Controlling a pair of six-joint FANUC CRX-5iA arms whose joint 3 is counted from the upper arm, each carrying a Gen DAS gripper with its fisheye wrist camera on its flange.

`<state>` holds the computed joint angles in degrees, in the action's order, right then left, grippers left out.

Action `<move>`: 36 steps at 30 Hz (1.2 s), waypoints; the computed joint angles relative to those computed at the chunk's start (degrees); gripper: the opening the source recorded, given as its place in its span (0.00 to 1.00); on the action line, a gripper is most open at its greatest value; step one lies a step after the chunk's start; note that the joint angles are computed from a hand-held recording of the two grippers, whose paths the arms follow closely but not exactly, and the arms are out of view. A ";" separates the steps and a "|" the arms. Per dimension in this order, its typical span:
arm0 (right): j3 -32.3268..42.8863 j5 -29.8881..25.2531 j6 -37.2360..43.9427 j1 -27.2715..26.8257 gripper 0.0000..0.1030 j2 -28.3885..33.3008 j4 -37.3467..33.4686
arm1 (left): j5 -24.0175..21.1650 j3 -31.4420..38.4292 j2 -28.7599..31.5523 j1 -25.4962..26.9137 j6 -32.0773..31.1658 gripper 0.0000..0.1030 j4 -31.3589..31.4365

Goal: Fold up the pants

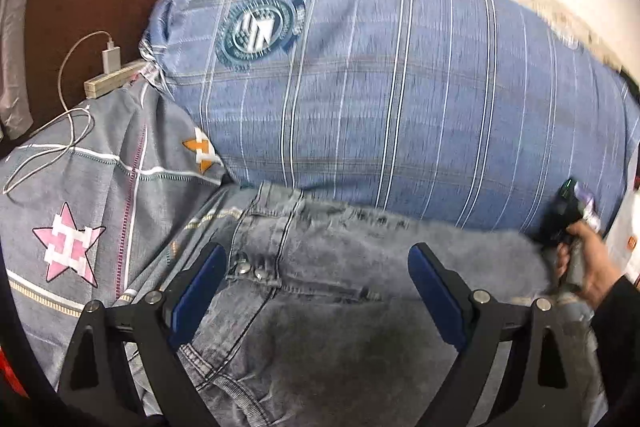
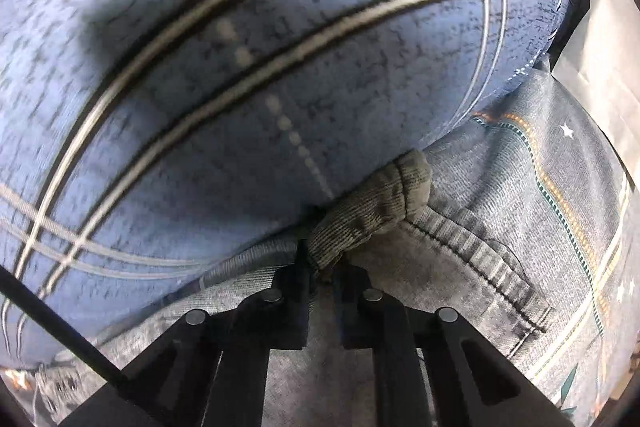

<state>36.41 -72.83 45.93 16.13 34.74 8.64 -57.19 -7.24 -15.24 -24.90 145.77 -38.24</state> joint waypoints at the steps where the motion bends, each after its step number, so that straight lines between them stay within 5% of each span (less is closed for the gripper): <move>1: -0.82 0.59 -0.09 0.06 0.08 -0.80 -0.30 | -0.28 0.14 0.60 0.81 -1.84 0.89 1.60; 4: -4.23 3.22 -0.67 -0.02 0.07 -4.47 -2.03 | -2.96 0.88 1.07 -0.35 0.04 0.89 -0.65; 8: -8.73 7.63 1.15 0.26 0.07 -10.32 -3.25 | -0.89 -1.13 -2.05 -1.35 6.60 0.89 -3.82; 13: -13.95 11.67 0.89 0.38 0.07 -17.61 -5.80 | -2.04 -0.05 1.14 2.22 -1.16 0.89 3.27; 16: -21.30 16.05 1.12 1.31 0.07 -25.36 -6.63 | 0.93 -2.03 -1.00 3.79 -0.62 0.90 5.11; 19: -30.48 20.46 0.37 2.71 0.07 -35.09 -9.11 | 3.50 -3.73 -0.97 7.87 -7.28 0.90 12.80; 23: -48.64 28.46 2.13 2.86 0.07 -49.54 -11.58 | 5.30 -5.85 -3.47 9.84 -3.89 0.89 14.62; 25: -52.92 31.98 6.40 0.68 0.07 -51.18 -16.33 | 5.64 -6.15 -4.21 10.03 -2.80 0.90 14.43; 29: -61.74 39.36 5.99 2.01 0.07 -55.38 -14.98 | 4.01 -5.47 -4.54 7.64 1.68 0.90 9.85; 33: -61.85 39.32 10.91 0.38 0.07 -55.32 -19.02 | 1.53 -3.63 -2.93 6.88 0.15 0.90 9.18; 36: -60.62 38.68 14.31 -1.35 0.07 -53.93 -23.00 | 1.84 -4.17 -6.78 4.31 7.47 0.90 3.39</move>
<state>-24.21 -34.15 60.25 14.78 -19.19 -14.36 -55.35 -11.42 -22.02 -20.59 153.24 -34.86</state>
